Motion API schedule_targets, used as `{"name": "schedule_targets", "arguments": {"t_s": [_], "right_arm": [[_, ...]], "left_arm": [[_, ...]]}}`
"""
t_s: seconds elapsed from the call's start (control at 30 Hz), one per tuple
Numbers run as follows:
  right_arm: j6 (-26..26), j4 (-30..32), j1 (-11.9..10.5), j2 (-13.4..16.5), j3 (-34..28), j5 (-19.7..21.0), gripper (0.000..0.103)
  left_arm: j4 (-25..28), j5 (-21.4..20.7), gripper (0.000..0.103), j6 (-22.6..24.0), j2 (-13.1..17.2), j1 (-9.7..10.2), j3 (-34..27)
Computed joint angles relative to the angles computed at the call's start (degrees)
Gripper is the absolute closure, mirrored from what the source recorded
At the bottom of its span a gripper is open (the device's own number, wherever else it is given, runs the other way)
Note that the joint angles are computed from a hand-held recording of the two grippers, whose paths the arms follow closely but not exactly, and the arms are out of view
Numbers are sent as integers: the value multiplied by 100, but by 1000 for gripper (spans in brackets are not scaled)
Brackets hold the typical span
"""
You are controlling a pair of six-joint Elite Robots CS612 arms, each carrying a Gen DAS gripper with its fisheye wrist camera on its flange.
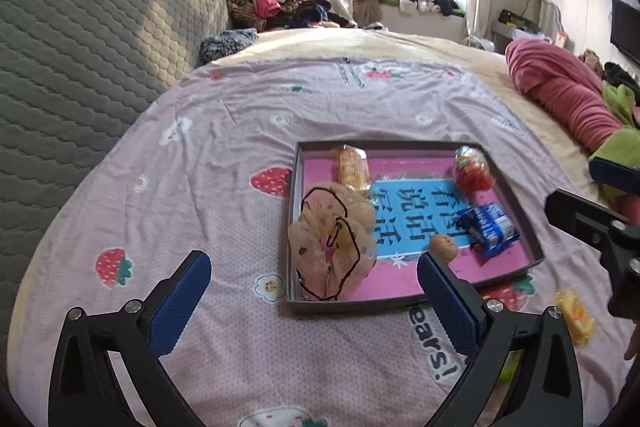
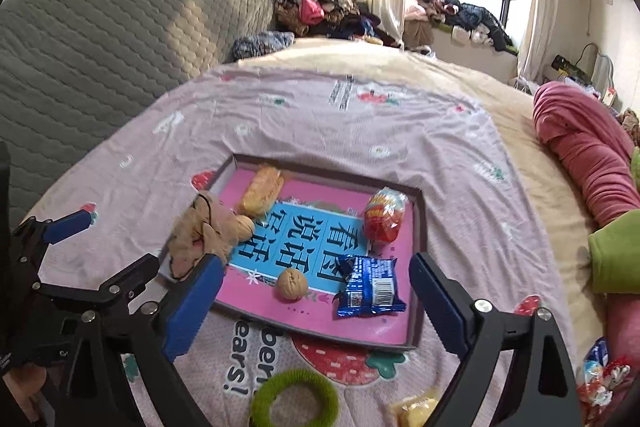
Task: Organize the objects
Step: 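Withdraw both open tools back from the pink tray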
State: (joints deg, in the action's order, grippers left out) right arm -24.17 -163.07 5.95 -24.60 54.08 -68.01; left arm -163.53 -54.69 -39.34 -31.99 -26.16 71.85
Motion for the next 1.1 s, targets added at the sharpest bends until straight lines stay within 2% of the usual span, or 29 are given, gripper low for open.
{"name": "schedule_targets", "arguments": {"t_s": [0.27, 0.63, 0.93, 1.1], "right_arm": [[67, -663, -150, -534, 820, 192, 3], [-18, -1432, -376, -1225, 1889, 436, 1], [26, -1992, -540, -1626, 2531, 557, 1], [43, -2175, -621, -1744, 2740, 617, 1]], "left_arm": [[-209, 296, 0, 24, -337, -192, 314], [-504, 815, 0, 157, -720, -560, 695], [-636, 1141, 0, 273, -951, -815, 927], [-694, 1207, 0, 250, -1033, -925, 1044]]}}
